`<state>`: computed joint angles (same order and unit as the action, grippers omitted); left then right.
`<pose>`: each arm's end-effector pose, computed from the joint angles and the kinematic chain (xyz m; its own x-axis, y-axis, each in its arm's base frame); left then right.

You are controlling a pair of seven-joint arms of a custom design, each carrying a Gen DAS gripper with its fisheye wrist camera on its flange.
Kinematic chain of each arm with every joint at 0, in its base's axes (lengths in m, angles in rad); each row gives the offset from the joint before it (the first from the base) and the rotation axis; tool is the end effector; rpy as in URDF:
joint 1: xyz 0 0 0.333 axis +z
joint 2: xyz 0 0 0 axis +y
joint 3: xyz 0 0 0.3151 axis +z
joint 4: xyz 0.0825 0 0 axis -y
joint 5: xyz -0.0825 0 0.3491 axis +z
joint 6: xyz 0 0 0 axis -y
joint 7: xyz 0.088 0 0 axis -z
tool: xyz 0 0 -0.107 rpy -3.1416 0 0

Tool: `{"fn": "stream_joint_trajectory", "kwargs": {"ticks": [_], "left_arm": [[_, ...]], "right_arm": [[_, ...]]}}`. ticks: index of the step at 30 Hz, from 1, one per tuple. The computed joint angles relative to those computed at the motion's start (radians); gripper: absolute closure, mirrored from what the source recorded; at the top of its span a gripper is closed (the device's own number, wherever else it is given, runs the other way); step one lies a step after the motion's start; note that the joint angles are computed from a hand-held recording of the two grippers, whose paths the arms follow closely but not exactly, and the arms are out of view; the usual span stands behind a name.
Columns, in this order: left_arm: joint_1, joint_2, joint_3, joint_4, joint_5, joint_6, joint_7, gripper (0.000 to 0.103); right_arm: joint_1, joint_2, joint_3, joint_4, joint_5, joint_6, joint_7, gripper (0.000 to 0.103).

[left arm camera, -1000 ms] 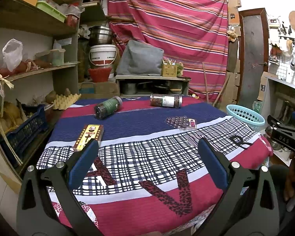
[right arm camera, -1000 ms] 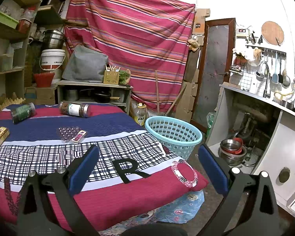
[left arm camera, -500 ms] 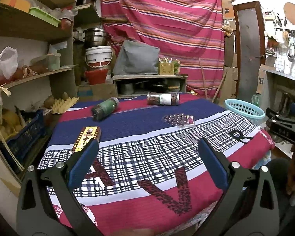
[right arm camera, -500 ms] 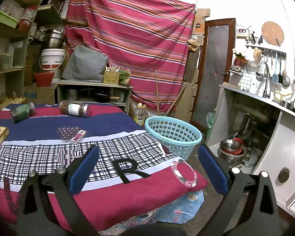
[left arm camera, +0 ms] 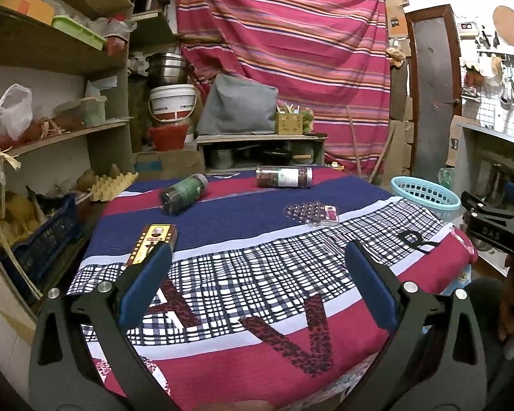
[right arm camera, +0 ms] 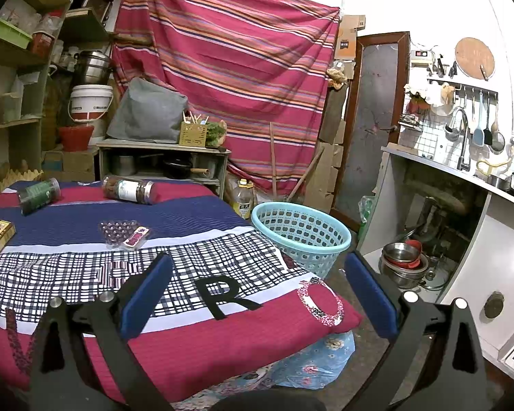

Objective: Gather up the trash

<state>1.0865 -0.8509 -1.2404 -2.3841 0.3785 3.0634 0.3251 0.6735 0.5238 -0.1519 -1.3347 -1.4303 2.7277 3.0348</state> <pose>0.4511 -0.2071 0.4944 0.3987 -0.9171 -0.0035 -0.3092 -0.1308 -0.9420 0.5870 0.4126 0.5121 0.1333 -0.9781 0.1596 -0.2588 -0.1898 -0.9471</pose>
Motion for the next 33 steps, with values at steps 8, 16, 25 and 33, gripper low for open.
{"fn": "stream_joint_trajectory", "kwargs": {"ticks": [8, 16, 25, 33], "left_arm": [[-0.002, -0.021, 0.005, -0.012, -0.002, 0.023, -0.005, 0.005], [0.002, -0.040, 0.012, -0.028, -0.014, 0.060, -0.002, 0.005], [0.014, -0.054, -0.011, -0.005, -0.016, 0.038, 0.029, 0.005], [0.017, -0.052, -0.008, -0.019, -0.039, 0.077, 0.021, 0.005]], "right_arm": [[0.004, 0.000, 0.000, 0.000, 0.009, -0.009, -0.003, 0.005], [0.005, -0.003, 0.001, -0.002, 0.005, -0.014, 0.000, 0.005], [0.004, -0.003, 0.003, -0.001, 0.007, -0.015, -0.002, 0.005], [0.004, -0.003, 0.002, -0.002, 0.007, -0.015, -0.001, 0.005]]}}
